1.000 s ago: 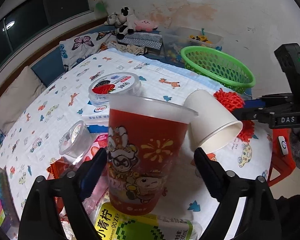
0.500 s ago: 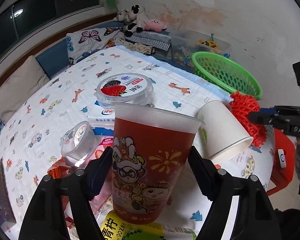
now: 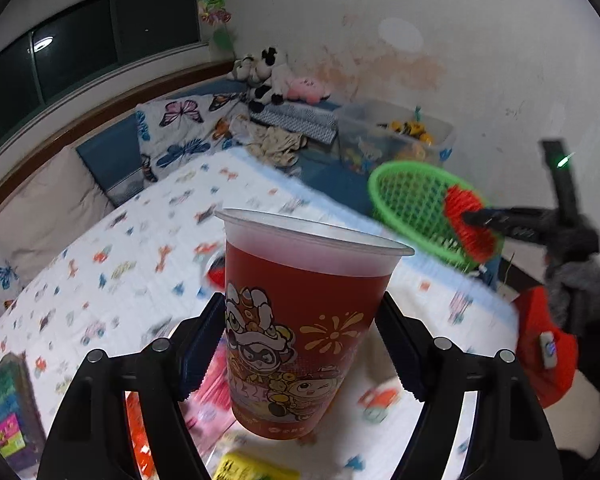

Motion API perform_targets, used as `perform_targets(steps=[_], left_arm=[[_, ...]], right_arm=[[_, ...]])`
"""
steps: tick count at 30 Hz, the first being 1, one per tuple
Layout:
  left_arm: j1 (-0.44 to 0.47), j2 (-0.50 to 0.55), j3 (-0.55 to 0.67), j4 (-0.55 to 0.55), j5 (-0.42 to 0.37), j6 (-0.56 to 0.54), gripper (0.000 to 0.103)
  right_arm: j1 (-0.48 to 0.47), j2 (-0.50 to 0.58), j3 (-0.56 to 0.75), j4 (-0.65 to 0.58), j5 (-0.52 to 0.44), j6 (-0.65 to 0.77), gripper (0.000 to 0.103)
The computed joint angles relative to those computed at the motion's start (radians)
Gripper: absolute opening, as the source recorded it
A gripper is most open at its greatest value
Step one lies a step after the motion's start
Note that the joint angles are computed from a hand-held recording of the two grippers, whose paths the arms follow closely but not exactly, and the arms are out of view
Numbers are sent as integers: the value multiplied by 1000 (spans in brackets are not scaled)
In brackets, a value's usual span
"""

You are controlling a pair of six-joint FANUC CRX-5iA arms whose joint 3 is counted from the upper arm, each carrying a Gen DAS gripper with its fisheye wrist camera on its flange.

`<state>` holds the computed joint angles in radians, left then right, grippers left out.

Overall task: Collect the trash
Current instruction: 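Carry the red net and red cup toward the green basket with both grippers, then open the right gripper over the basket while the left drops the red cup in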

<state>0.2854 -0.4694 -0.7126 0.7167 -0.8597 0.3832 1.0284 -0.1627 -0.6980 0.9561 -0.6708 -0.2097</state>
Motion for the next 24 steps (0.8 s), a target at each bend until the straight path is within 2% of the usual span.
perform_targets(steps=[4,5,6,10,11,15,19,21,24], left_arm=[[-113,60,60,-25,48,82,72],[-140,83,80,-35,53,108,72],[-170,110,104,-50,60,139,72],[-272,195,183,-117,100,237,73],[-298,224,212,-139,105,269,73],[-380,324,312,-220,111,374,73],[-442,407,400,-286,101,465,73],[-472,449,438,-298,95,488,73],[-523,505,488,-321,82,516,73]], right_arm=[[-62,13,-17,-9,33,30,30],[-74,15,-21,-7,42,33,33],[-88,19,-26,0,46,35,42],[-141,11,-58,38,75,21,54],[-153,6,-66,47,89,17,60],[-183,-27,-102,81,109,-15,61],[-182,-76,-138,112,71,-45,68],[-167,-110,-164,134,30,-70,74],[-143,-171,-208,166,-23,-122,77]])
